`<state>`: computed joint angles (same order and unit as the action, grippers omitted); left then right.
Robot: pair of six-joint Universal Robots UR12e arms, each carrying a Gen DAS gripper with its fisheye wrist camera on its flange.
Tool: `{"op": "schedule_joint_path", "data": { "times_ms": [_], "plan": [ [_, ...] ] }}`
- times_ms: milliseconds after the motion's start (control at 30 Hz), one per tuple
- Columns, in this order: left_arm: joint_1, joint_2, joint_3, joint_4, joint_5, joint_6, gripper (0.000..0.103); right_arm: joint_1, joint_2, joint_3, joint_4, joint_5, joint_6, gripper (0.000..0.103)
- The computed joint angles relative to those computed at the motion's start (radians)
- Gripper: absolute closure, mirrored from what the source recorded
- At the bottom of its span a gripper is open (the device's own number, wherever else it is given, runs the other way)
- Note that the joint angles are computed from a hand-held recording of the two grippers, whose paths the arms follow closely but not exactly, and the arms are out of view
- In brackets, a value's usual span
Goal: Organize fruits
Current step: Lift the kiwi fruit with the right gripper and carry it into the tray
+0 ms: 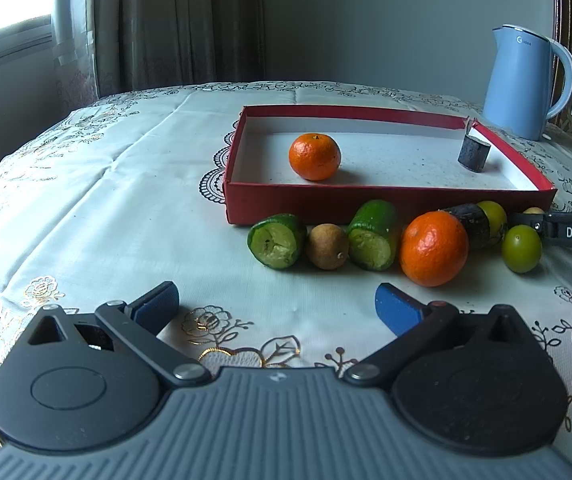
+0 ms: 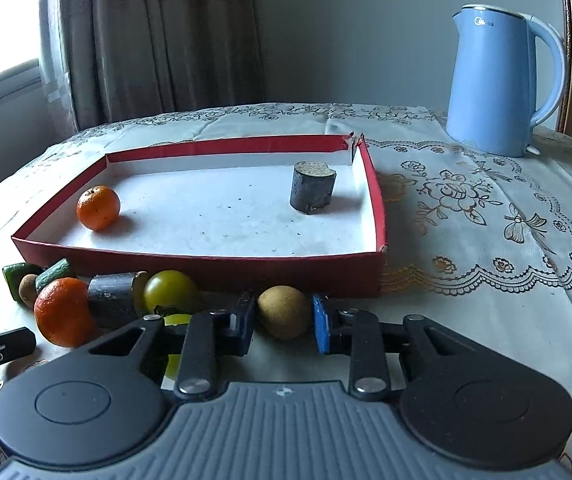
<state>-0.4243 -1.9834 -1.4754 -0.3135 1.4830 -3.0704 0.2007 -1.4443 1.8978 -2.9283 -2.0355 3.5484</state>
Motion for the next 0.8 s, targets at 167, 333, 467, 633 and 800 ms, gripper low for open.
{"op": "schedule_joint_path", "data": {
  "times_ms": [167,333,467,633,800],
  "plan": [
    [0.000,0.000,0.001,0.000,-0.001,-0.001,0.000,0.002,-0.005,0.006,-0.001,-0.015,0.012,0.074],
    [0.000,0.000,0.001,0.000,0.000,0.000,0.000,0.006,-0.020,0.019,-0.022,-0.032,0.028,0.074],
    [0.000,0.000,0.001,0.000,0.000,0.000,0.000,0.010,-0.026,0.012,-0.053,-0.071,-0.005,0.074],
    [0.000,-0.001,0.001,-0.001,0.000,0.000,0.000,-0.005,-0.003,-0.027,-0.068,-0.100,-0.071,0.074],
    [0.000,-0.001,0.001,-0.001,0.000,0.000,0.000,-0.027,0.029,-0.068,-0.034,-0.093,-0.100,0.074]
  ]
}}
